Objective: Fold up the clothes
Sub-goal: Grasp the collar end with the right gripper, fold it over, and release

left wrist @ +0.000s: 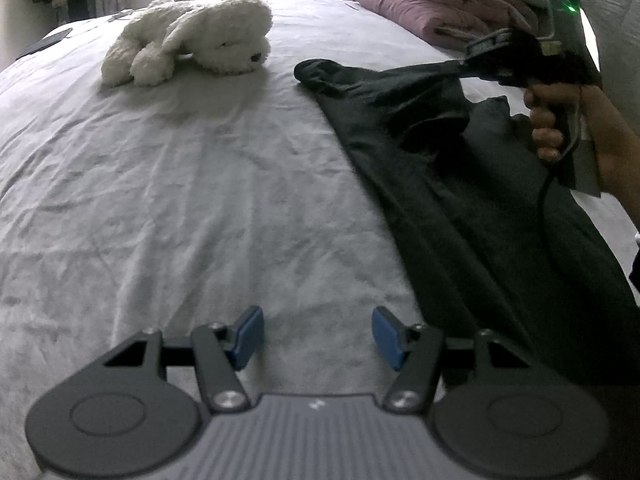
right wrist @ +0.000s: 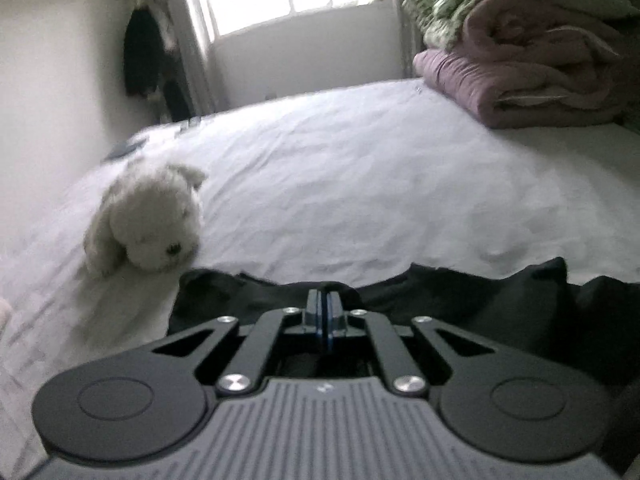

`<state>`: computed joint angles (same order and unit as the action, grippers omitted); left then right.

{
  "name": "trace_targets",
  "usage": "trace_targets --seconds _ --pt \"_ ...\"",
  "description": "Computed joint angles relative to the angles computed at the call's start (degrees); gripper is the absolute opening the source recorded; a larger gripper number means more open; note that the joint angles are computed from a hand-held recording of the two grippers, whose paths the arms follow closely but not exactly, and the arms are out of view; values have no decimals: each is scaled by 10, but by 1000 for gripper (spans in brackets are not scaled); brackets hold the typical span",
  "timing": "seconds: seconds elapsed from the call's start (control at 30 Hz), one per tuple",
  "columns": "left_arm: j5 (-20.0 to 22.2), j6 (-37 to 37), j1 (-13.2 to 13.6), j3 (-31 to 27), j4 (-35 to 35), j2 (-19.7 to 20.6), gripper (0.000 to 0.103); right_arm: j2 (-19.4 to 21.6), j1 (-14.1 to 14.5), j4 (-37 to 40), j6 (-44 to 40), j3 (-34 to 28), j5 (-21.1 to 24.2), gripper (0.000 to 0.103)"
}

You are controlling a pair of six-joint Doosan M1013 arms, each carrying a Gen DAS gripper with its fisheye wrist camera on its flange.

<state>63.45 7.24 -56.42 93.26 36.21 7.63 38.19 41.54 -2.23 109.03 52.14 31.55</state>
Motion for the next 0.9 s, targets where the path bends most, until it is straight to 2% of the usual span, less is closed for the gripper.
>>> trace_targets --seconds 0.07,0.2,0.33,0.4,0.5,0.63,0.67,0.7,0.73,0.87,0.9 --pt "0 1 0 0 0 0 62 -2 1 -21 41 7 0 4" --pt "2 1 0 -1 1 1 62 5 2 -51 91 0 31 4" --pt "4 0 -1 -2 1 1 62 -7 6 -109 184 22 1 4" --pt "4 1 -1 -2 2 1 62 -6 9 -126 197 21 7 4" --pt "4 4 -1 -2 2 2 62 8 5 -64 133 -1 49 6" --pt "7 0 -1 -2 3 1 62 -11 -3 -13 118 25 35 18" --pt "7 -2 -1 -2 4 0 62 -20 -7 14 97 38 25 25" --pt "8 -3 -2 -2 5 0 62 -29 -10 46 67 53 13 47" --pt "8 -5 -2 -2 7 0 62 -36 -13 78 31 64 9 60" --pt "7 -5 -4 -2 9 0 62 -41 -12 120 -46 70 54 60" --pt "8 -4 -4 -3 9 0 62 -36 -8 107 -43 63 68 56"
